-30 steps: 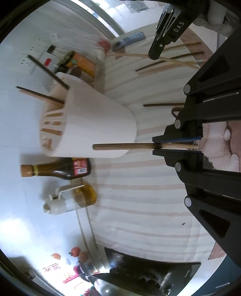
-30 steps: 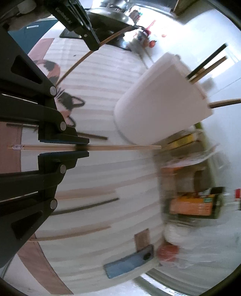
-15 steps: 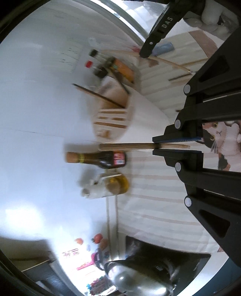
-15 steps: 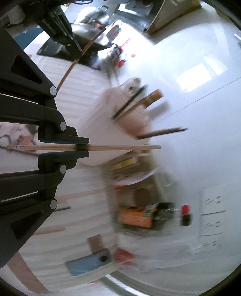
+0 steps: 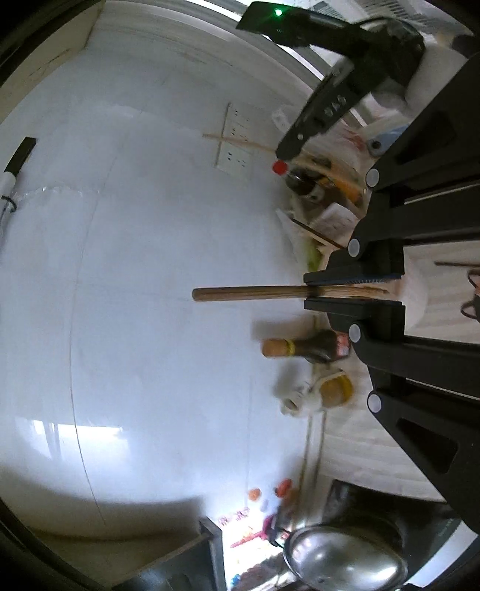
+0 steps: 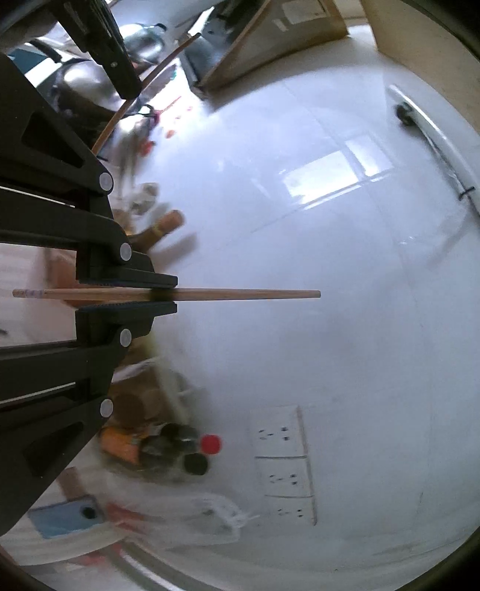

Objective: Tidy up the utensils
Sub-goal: 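Lower both chopsticks into the holder slots and open both tools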

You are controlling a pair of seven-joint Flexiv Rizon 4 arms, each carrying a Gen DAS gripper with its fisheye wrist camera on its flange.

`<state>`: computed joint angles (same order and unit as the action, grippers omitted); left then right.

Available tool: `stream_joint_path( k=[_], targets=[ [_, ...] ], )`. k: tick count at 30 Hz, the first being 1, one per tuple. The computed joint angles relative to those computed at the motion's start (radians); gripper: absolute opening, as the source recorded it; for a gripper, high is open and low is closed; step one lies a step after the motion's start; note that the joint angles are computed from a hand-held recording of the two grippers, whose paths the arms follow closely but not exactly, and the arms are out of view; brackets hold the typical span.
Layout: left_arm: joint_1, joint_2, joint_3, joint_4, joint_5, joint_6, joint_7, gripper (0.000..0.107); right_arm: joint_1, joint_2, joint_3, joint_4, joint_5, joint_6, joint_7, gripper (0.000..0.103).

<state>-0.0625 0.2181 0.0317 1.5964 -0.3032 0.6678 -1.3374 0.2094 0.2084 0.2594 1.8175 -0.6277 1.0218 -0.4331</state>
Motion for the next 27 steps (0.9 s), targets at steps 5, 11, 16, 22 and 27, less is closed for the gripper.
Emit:
stream_joint_path(
  k=[5, 11, 16, 22, 27],
  targets=[
    [-0.006, -0.08, -0.026, -0.065, -0.008, -0.012, 0.001, 0.004, -0.038, -0.055, -0.019, -0.017, -0.112, 0.074, 0.094, 0.007],
    [-0.018, -0.115, -0.033, -0.07, -0.016, -0.06, -0.003, 0.004, -0.045, -0.114, -0.058, -0.017, -0.177, 0.155, 0.153, 0.007],
    [-0.023, -0.127, -0.036, -0.054, -0.012, -0.085, -0.021, 0.004, -0.049, -0.151, -0.085, 0.006, -0.248, 0.229, 0.192, 0.007],
    [-0.025, -0.13, -0.038, -0.043, 0.009, -0.098, -0.043, 0.004, -0.059, -0.159, -0.106, 0.045, -0.29, 0.297, 0.232, 0.007],
    [-0.022, -0.13, -0.043, -0.055, 0.053, -0.118, -0.077, 0.007, -0.032, -0.157, -0.1, 0.063, -0.118, 0.323, 0.068, 0.008]
  ],
)
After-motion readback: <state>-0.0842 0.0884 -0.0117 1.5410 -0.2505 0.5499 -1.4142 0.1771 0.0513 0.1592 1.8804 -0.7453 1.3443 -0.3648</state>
